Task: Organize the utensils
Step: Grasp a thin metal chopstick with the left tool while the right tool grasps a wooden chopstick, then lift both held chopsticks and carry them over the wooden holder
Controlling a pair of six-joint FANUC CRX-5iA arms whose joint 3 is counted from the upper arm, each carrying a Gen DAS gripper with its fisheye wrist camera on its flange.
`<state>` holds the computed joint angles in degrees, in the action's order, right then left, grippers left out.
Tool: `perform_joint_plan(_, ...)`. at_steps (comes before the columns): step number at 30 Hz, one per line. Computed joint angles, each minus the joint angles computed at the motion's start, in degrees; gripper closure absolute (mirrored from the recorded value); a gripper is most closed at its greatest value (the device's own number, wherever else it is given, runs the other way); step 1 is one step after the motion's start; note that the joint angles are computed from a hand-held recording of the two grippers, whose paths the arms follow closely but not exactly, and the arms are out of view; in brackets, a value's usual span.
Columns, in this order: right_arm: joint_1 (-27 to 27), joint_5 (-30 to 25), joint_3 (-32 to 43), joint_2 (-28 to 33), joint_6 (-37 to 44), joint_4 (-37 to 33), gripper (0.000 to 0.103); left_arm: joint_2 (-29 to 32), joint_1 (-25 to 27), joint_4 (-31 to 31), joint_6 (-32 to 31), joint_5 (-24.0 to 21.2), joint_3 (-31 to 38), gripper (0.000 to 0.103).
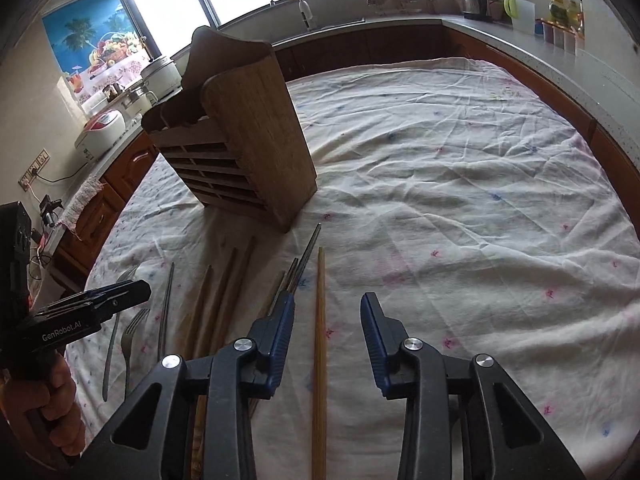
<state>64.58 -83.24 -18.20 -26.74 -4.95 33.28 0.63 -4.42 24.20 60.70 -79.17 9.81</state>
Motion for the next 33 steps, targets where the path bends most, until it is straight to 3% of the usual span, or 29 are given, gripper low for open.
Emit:
perform_joint_plan(5,-5.18,2.94,1.43,2.26,5.62,-4.20,0.074,2.66,-1.84,-2.87,0.91,-2.58,2.27,0.075)
perform_joint_plan(8,-7.23,3.20,2.80,4.19,8.88,-6.50,0.079,2.44,-2.64,-3.37,0.55,-1.89,2.10,0.076)
perform_joint_plan(11,-8.07,2.79,3.39,5.50,10.60,-6.19,0.083,2.50,-3.85,-3.61,-0.37,-1.81,2.05,0.088)
perform_joint_plan(17,-7.72,0.10,4.94,8.41,13.89,-4.94,0.089,1.71,-5.30,-3.18,-3.34,0.11,0.52,0.096)
perform_joint_plan(19,-7.63,0.84,4.49,7.92,13.63,-4.91,0.095,1.65,-5.47,-3.10,-3.80,0.46,0.38,0.097)
perform_joint_plan(24,-8.52,4.50,2.98,5.55,11.62,-6.08,0.097,2.22,-5.11,-1.47,-3.81,-0.39,0.67,0.099)
perform_joint_plan(28,-6.38,5.01,2.02,3.22,7.89,-4.19,0.097,0.66,-2.75,2.00,-4.66,-0.85,-0.43,0.099)
perform_joint_plan(33,0.01,1.97,1.65,0.01,2.13,2.17,0.098,-2.77,1.47,8.28,-7.61,-2.24,-1.89,0.099)
